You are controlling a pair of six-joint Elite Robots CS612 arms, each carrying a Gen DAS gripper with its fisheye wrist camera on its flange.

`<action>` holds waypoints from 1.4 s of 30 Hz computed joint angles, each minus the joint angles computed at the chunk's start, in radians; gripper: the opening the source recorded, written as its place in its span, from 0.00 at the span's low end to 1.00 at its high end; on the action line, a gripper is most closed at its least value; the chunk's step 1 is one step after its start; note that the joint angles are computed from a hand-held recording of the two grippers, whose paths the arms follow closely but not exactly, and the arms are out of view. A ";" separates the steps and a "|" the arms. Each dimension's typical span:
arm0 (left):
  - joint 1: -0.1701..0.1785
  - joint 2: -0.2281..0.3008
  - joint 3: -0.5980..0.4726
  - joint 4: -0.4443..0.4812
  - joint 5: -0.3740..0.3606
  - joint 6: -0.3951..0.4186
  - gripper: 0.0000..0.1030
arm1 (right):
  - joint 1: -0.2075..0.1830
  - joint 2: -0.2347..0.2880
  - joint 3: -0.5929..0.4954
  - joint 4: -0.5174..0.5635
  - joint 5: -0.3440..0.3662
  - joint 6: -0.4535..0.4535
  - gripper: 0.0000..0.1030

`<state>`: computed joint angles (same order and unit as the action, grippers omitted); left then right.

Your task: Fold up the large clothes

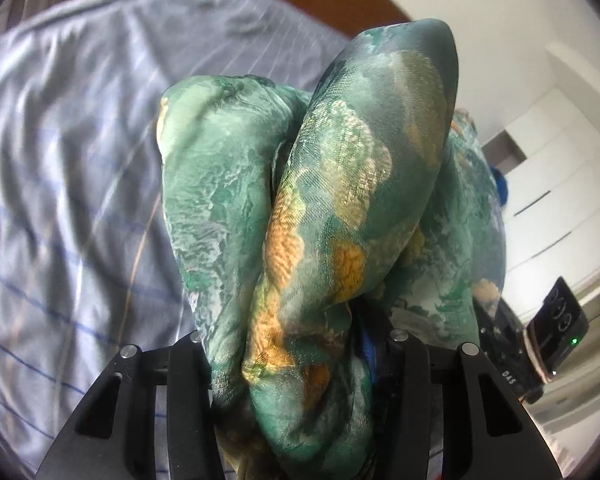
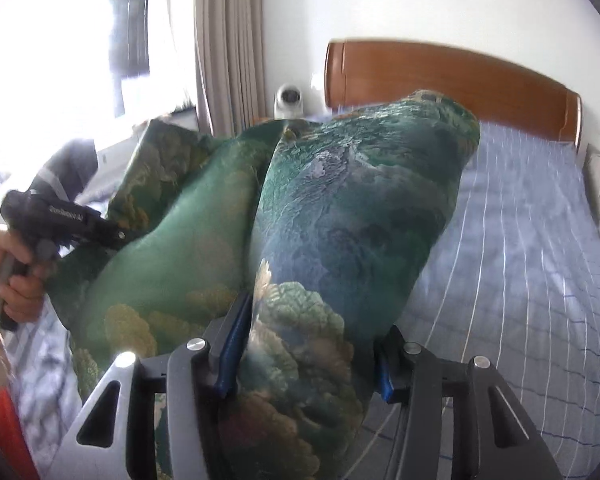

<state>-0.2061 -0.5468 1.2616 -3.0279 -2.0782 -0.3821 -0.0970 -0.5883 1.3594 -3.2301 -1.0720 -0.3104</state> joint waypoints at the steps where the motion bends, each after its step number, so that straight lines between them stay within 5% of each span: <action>1: -0.005 -0.011 0.001 -0.016 0.017 0.009 0.46 | -0.004 -0.002 -0.001 -0.025 0.017 0.028 0.50; 3: -0.013 -0.018 -0.011 -0.018 0.050 0.034 0.47 | -0.010 0.003 -0.024 -0.031 0.042 0.076 0.50; 5: -0.029 -0.001 -0.057 0.009 0.115 0.045 0.60 | -0.016 0.020 -0.076 -0.001 0.072 0.128 0.52; 6: -0.036 0.008 -0.072 0.026 0.153 0.062 0.74 | -0.022 0.033 -0.110 0.042 0.090 0.155 0.56; 8: -0.062 0.034 -0.100 0.078 0.261 0.092 0.84 | -0.036 0.057 -0.167 0.139 0.106 0.218 0.85; 10: -0.078 0.040 -0.096 0.116 0.342 0.116 0.83 | -0.041 0.071 -0.197 0.215 0.030 0.266 0.99; 12: -0.092 0.020 -0.024 0.006 0.405 0.139 0.83 | -0.040 0.057 -0.164 0.182 -0.085 0.264 1.00; 15: -0.109 -0.028 0.088 -0.201 0.495 0.131 0.97 | -0.048 0.011 -0.073 0.118 -0.139 0.202 1.00; 19: -0.148 -0.099 0.243 -0.427 0.601 0.174 0.99 | -0.035 -0.069 0.088 -0.020 -0.233 0.080 1.00; 23: -0.203 -0.157 0.365 -0.582 0.734 0.266 1.00 | -0.040 -0.113 0.213 -0.225 -0.255 0.083 1.00; 26: -0.232 -0.194 0.452 -0.635 0.761 0.258 1.00 | -0.032 -0.140 0.311 -0.431 -0.314 0.193 1.00; 29: -0.261 -0.235 0.533 -0.632 0.780 0.222 1.00 | -0.019 -0.175 0.399 -0.443 -0.355 0.274 1.00; 36: -0.328 -0.258 0.621 -0.649 0.984 0.209 1.00 | -0.020 -0.213 0.564 -0.508 -0.317 0.187 1.00; 42: -0.352 -0.287 0.664 -0.644 0.978 0.219 1.00 | -0.044 -0.250 0.631 -0.443 -0.271 0.160 1.00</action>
<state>-0.5578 -0.8333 1.9258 -3.6716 -1.0999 -0.1634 -0.1414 -0.8384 1.9899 -3.6728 -1.3431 -0.1500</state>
